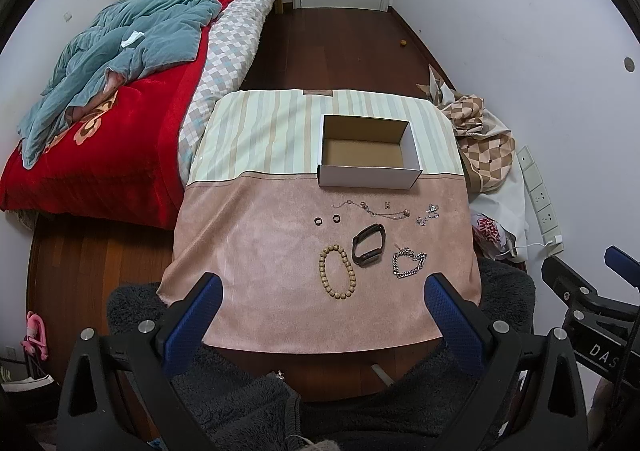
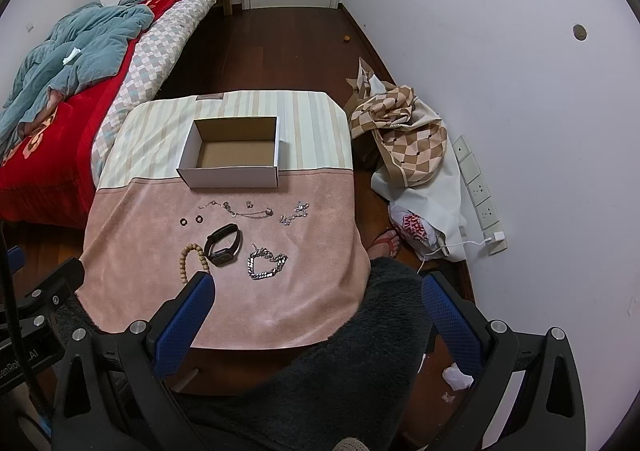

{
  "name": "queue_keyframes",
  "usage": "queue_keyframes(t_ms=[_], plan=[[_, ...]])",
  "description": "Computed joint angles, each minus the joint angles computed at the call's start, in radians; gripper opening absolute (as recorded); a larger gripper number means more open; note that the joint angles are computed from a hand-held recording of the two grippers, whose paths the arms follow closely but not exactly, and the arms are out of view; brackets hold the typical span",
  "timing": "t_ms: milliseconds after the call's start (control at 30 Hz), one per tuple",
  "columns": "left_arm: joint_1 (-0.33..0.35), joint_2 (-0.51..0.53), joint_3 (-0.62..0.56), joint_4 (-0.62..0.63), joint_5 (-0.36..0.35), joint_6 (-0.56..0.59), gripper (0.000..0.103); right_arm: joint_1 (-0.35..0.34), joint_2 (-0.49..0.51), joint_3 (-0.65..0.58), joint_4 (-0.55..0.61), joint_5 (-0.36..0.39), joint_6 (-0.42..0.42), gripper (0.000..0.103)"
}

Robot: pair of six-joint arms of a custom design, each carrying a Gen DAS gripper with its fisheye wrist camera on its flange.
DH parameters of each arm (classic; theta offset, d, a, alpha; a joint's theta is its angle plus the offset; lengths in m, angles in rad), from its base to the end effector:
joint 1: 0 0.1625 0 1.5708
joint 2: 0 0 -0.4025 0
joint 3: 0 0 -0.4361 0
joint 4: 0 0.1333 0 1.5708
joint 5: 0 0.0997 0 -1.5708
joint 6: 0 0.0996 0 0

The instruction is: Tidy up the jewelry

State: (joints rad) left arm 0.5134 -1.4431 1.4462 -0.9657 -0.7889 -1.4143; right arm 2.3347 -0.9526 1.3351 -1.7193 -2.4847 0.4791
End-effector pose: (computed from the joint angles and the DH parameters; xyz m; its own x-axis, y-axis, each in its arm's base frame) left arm -0.3607 -0.4370 0.4454 -0.7058 -0.2710 -0.6545 0.1136 0.8687 -0.4821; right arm 0.5379 -0.4828 0.2455 -0.5888 -0.1687 0.7905 -0.4524 0.8792 -0.1493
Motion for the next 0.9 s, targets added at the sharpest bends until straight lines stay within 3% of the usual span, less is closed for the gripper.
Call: queue_keyframes(t_ms=[900], plan=[[0.005, -0.012, 0.022, -0.016, -0.001, 0.004, 0.103, 0.001, 0.003, -0.008, 0.011, -0.006, -0.003, 0.103]])
